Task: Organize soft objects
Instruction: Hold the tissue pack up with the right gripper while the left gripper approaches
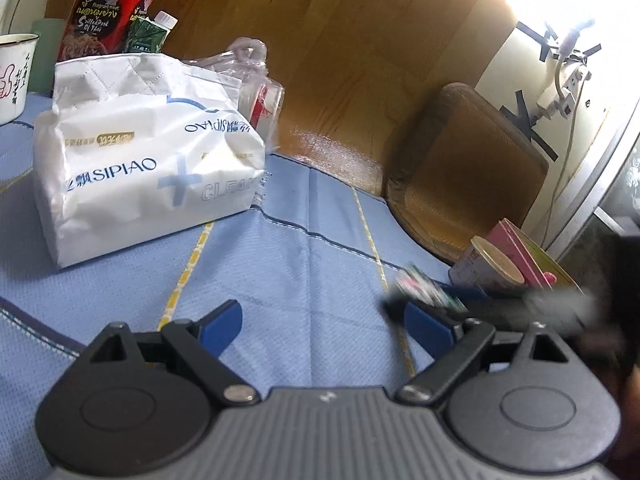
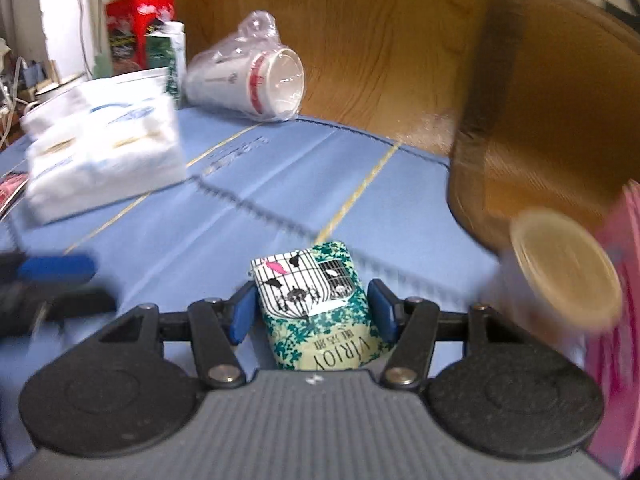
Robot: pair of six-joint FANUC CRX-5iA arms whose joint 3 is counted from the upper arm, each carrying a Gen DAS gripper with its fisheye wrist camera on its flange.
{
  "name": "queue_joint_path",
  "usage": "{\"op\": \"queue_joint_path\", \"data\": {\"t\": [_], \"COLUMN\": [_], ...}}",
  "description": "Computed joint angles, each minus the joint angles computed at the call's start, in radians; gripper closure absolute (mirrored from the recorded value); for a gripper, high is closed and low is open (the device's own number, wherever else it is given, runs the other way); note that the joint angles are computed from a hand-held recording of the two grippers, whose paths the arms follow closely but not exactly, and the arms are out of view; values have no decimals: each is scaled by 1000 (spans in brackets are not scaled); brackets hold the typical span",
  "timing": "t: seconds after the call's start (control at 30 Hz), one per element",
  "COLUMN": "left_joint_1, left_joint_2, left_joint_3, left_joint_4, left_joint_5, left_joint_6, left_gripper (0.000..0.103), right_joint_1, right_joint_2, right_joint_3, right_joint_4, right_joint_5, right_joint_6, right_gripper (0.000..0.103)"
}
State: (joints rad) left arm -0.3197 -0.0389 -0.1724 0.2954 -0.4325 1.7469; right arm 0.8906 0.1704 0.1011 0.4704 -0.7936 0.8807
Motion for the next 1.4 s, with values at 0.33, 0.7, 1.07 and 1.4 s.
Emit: {"op": "queue_joint_path", "data": {"t": [0.33, 0.7, 1.07, 1.4], "left_joint_1": [-44, -46, -47, -48], "left_joint_2": [21, 24, 29, 29], "left_joint_3": [74, 82, 86, 84], "left_joint_4": [-151, -155, -146, -144], "left_joint_5": [-61, -77, -82, -79], "left_joint_6": [20, 13, -8, -10], "left_gripper": [8, 7, 7, 6], "right_joint_1": [140, 158, 158, 185], "right_joint_2": [-282, -316, -336, -325], "right_joint_3": [-431, -526, -550, -548], "right_joint_4": [332, 491, 511, 537], "right_joint_5": [156, 119, 174, 139], "right_joint_6": [-479, -620, -719, -690], "right_gripper": [32, 27, 43, 41]}}
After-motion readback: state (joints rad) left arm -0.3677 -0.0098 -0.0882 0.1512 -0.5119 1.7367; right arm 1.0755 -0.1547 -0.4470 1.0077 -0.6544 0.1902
